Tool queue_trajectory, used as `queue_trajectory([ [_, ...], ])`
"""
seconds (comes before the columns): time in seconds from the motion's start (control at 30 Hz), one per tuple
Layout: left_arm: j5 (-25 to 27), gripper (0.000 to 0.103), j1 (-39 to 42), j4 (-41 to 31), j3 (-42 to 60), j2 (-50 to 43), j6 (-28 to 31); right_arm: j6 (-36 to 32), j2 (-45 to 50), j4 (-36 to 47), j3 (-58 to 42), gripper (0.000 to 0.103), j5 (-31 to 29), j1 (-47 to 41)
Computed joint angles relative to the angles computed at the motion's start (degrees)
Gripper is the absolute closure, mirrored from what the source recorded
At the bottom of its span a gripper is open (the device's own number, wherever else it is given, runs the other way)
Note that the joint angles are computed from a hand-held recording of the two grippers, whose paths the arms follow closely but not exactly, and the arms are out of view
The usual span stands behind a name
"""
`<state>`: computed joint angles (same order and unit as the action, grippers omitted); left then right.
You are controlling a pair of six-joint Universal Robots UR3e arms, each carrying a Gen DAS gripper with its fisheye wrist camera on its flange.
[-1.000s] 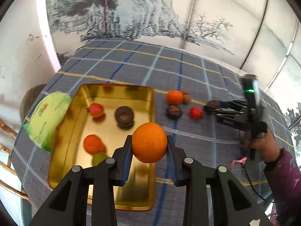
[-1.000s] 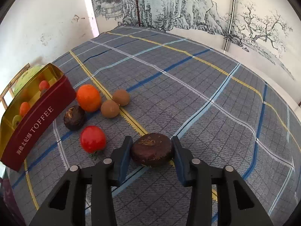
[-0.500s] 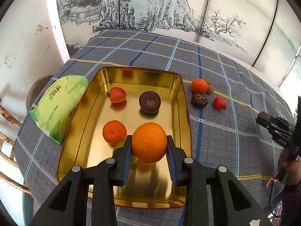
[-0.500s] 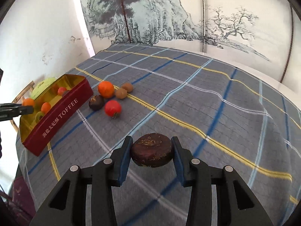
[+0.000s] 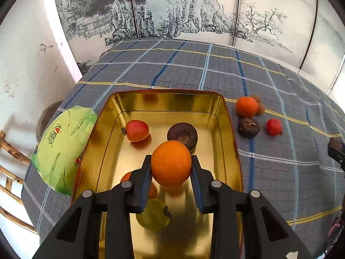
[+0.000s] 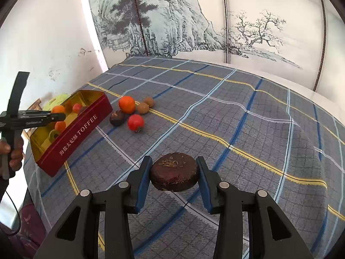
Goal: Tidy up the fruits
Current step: 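Carry the orange into the tin with the left gripper while the right gripper grasps a dark round fruit, then carry the dark round fruit in the right gripper over the tin and release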
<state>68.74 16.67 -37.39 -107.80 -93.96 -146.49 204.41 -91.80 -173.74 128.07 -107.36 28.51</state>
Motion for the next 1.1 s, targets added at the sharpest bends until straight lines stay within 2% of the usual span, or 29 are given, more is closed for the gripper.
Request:
queue_trajectory([
  [0.4, 3.7, 0.073, -2.1, 3.5, 2.9, -5.1, -1.4, 0.7, 1.6, 1.7, -3.1, 0.061, -0.8, 2.2],
  [0.7, 4.1, 0.073, -1.9, 3.5, 4.7, -6.8, -2.7, 0.9, 2.6, 3.1, -5.7, 0.061, -1.7, 3.7],
  [0.9, 3.3, 0.07, -0.8, 7.8, 2.6, -5.7, -2.8, 0.7, 3.7, 3.7, -7.8, 0.061, -1.9, 4.7],
  [0.97, 3.2, 0.065, -0.2, 8.7, 1.7, -4.7, -2.8, 0.5, 4.1, 4.0, -8.7, 0.061, -1.9, 5.0],
  [1.1, 1.6, 0.04, 2.7, 11.0, -2.9, -0.1, -3.4, -0.1, 4.9, 4.1, -10.9, 0.061, -1.2, 5.6],
])
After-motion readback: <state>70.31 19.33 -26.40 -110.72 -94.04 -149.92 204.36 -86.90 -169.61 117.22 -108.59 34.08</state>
